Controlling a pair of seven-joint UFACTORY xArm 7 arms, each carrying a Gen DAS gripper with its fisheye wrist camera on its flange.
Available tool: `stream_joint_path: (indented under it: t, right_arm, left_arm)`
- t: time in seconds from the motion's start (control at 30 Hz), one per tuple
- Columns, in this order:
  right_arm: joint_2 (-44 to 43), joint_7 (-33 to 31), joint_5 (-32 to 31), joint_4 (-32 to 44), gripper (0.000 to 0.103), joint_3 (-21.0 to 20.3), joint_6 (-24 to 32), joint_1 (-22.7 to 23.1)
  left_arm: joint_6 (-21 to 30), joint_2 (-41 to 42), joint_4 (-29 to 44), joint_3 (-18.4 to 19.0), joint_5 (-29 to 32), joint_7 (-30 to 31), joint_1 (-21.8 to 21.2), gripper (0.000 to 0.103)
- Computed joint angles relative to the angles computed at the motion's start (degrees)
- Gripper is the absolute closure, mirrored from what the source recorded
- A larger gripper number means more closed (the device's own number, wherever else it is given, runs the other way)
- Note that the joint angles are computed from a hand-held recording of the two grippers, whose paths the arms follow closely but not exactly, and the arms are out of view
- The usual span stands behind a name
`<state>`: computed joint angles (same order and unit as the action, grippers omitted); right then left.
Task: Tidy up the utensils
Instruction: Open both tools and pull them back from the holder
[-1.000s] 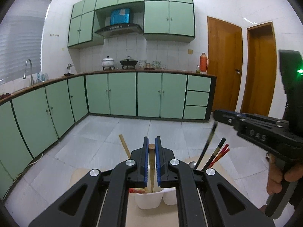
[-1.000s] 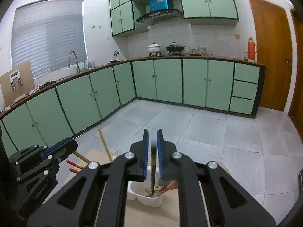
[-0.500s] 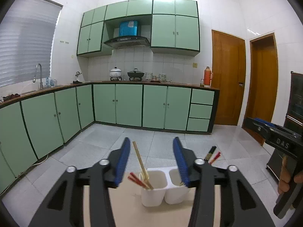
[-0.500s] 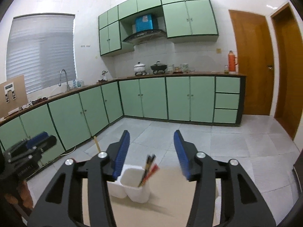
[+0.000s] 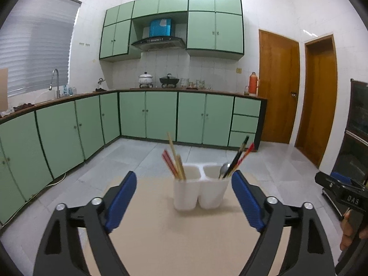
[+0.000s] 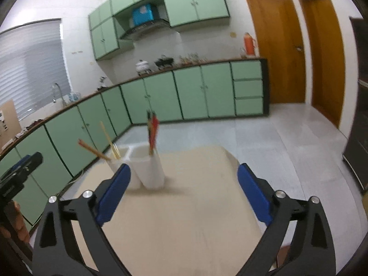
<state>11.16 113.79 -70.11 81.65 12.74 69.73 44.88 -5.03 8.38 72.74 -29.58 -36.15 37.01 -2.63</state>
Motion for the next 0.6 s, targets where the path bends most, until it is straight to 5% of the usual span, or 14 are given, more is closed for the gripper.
stream_joint_path:
  t: [0.2, 0.6]
  right_arm:
    - [2.05, 1.09, 5.42, 0.83, 0.006, 1.01, 4.07, 2.3]
    - [7.93, -6.28, 5.14, 8.0, 0.006, -0.87, 6.38, 8.98]
  left_arm:
    - [-0.39, -4.98, -6.81, -1.05, -8.84, 6.41, 1.1, 0.007]
    - [1.3, -12.13, -14.65, 7.9, -17.67, 12.11, -7.72, 0.006]
